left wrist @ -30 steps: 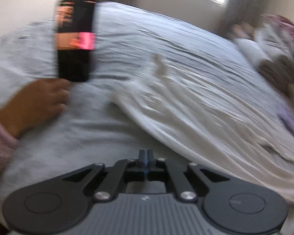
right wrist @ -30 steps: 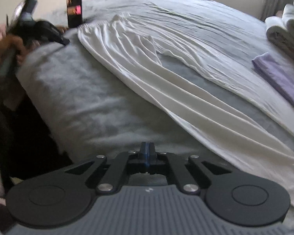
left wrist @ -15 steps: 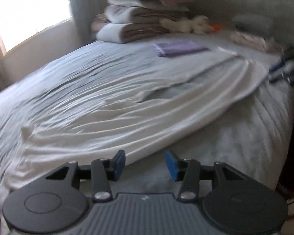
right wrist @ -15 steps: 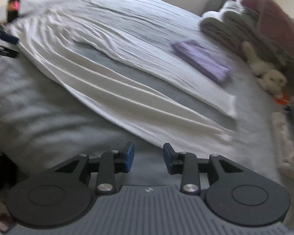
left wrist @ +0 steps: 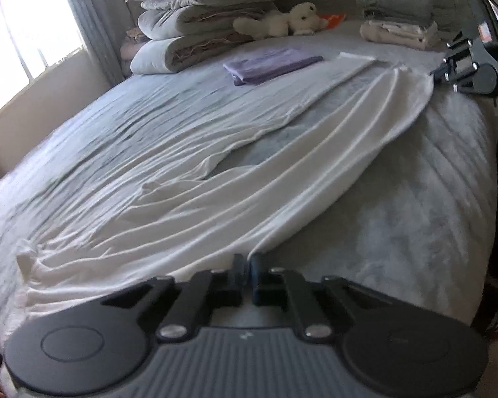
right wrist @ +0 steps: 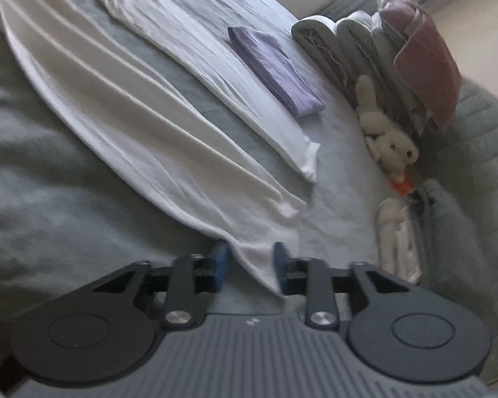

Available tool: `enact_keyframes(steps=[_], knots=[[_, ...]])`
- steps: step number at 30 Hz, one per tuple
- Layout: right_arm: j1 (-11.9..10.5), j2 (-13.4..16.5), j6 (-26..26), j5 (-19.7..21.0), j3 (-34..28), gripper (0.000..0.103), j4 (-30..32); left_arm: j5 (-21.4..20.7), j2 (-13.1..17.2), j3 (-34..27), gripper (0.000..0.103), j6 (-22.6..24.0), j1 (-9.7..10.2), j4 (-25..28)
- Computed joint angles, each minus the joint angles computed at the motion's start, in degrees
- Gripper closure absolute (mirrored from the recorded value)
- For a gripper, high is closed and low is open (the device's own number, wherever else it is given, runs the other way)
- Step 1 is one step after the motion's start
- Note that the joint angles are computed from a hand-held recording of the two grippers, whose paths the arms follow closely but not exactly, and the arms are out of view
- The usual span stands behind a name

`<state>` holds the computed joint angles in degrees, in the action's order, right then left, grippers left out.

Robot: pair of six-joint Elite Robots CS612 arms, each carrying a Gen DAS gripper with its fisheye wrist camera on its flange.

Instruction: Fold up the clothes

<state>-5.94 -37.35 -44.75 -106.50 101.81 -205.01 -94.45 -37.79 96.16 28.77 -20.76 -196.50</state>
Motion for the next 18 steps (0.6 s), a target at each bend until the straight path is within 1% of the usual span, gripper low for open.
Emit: enact_keyframes(steps=[2,9,14,18], knots=[[0.0,0.0,-1.2,-0.9,0.1,0.103,-0.5,1.0,-0.1,0.7,0.102,0.7,-0.33,-1.2],[-0.5,-2.3,-6.7,-1.4,3.8,0.103,-3.1,0.2,-1.4,3.5,0.103,3.1,0.04,-4.0],[-0.6,-4.4,-9.8,-0.6,6.8,0.103,-1.8,-0.3,-2.3,5.4,0.103,5.3,0.18,-4.7],[-0.4,-5.3,-12.0,0.0,8.2,0.103,0.2,-0.6,-2.7,6.3,0.103,6.7,0.36,-4.4]])
